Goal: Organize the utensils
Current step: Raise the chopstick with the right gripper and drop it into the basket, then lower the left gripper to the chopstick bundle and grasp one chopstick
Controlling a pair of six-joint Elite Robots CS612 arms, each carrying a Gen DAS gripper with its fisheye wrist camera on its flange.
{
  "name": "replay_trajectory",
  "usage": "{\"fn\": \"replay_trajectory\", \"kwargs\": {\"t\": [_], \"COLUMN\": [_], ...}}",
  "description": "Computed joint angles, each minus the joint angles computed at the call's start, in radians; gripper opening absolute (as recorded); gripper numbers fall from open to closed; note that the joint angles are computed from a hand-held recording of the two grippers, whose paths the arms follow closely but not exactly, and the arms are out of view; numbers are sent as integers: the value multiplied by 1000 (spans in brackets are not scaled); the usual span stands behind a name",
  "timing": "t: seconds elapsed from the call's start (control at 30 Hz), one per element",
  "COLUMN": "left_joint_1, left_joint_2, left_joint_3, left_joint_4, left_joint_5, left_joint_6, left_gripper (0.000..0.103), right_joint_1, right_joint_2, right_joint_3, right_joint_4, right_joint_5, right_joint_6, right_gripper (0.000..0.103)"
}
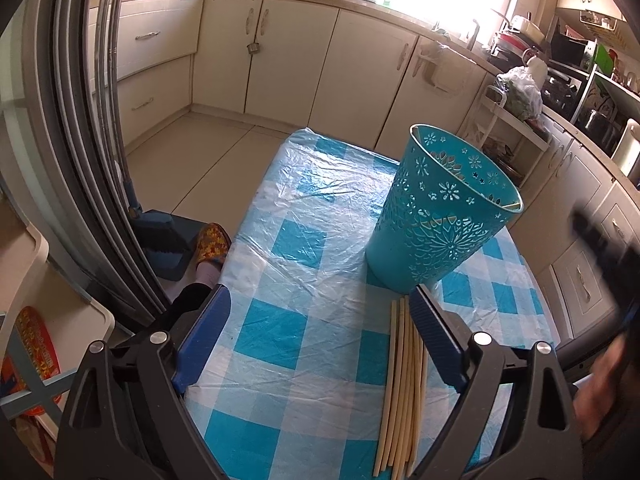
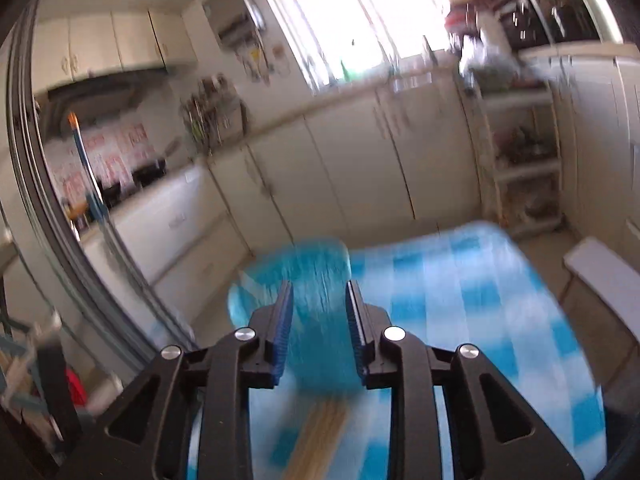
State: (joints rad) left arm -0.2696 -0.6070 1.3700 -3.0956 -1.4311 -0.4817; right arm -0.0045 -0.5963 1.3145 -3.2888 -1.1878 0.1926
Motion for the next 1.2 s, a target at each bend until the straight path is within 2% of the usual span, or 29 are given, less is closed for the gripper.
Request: {"fn": "replay_trajectory", "kwargs": {"t": [0.13,0.23,0.33,0.7,0.87,1.03,1.2], "left_joint_1": [-3,-4,-1,1,-2,-11,-27], "left_joint_2": [-2,-5,-6,-3,0,21,65], "left_joint_3": [4,11,12,10,3,-33,-105], "left_joint_4": [11,13,20,28,47,132,241], "left_joint_5": [1,7,6,-1,-4,-11,-4], "left_joint_6": [8,12,5,3,14,76,163], "left_gripper": [87,87,87,87,87,88,88], "right_joint_1": [15,29,39,66,78,78,64], "right_joint_2": [17,41,57,83,87,85,76], "right_joint_3": [8,-24,-53,-84,-89,-89,-78], "right_joint_4": [270,362,400,432,425,433,447], "right_joint_5": [9,-15,-41,-140,-178,-183,-175], "right_joint_6": [-59,-96,-116,-167,-230,-276,-314], "right_gripper": [18,18,18,18,17,12,11]}}
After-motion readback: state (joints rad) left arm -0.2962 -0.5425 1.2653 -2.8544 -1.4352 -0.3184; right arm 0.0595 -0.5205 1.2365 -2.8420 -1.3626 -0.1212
